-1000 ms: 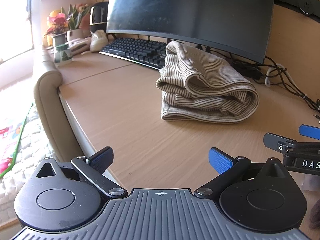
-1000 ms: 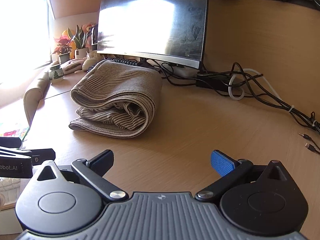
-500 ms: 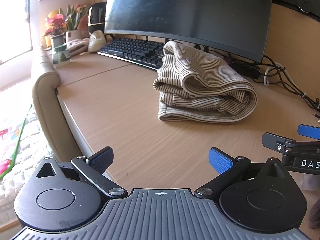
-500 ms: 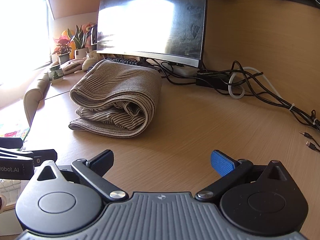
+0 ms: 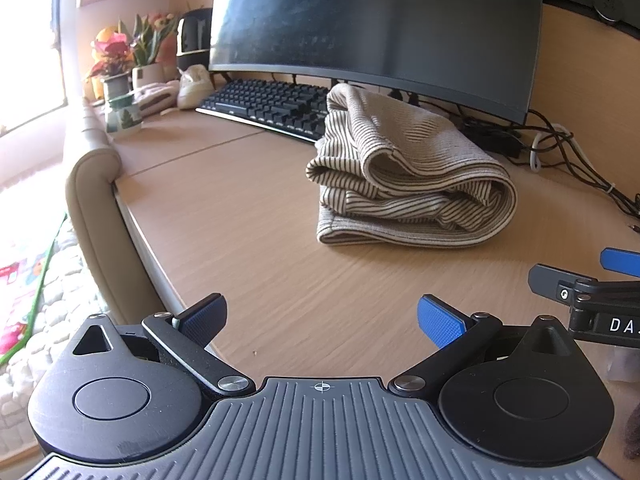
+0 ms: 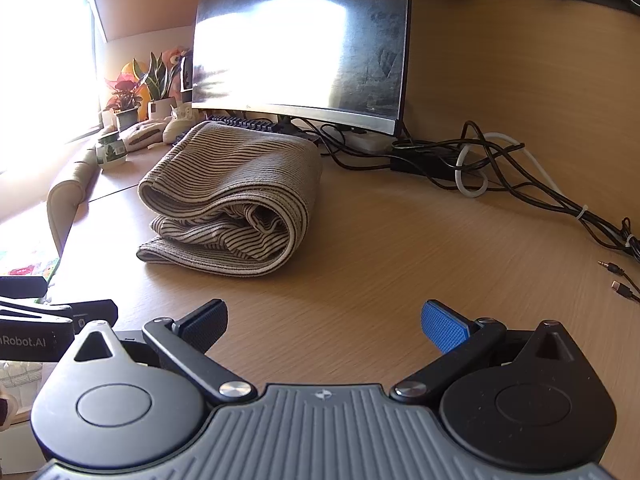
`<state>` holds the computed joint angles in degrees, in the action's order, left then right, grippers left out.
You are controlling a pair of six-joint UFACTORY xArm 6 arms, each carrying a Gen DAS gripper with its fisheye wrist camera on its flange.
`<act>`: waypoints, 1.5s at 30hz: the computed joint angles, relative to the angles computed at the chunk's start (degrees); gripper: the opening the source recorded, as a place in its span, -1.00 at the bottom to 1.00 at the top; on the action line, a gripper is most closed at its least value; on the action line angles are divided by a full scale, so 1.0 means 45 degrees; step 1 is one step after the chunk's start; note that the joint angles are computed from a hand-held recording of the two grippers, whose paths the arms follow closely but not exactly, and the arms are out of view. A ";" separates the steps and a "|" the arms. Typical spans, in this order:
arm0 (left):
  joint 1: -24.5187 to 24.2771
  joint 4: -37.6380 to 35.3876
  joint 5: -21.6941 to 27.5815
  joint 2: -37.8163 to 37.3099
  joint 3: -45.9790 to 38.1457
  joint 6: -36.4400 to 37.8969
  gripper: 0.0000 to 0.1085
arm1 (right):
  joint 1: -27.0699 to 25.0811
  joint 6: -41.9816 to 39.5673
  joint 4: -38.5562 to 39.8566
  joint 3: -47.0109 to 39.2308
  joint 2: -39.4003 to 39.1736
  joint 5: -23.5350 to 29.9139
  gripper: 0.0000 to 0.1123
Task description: Fold clothes
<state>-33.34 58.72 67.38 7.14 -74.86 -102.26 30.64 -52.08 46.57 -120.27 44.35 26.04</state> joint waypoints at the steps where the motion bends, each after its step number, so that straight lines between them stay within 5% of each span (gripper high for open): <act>1: -0.0010 0.0029 0.0010 0.0006 -0.0012 -0.0013 0.90 | -0.0002 -0.0010 0.0013 0.0001 -0.0001 0.0000 0.83; 45: -0.0311 -0.0149 0.0457 0.0128 -0.0201 -0.0105 0.90 | -0.0032 -0.0033 0.0152 -0.0057 0.0034 0.0008 0.83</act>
<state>-34.74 58.05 69.43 7.71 -75.76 -102.73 30.50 -52.23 47.26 -120.53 44.50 26.07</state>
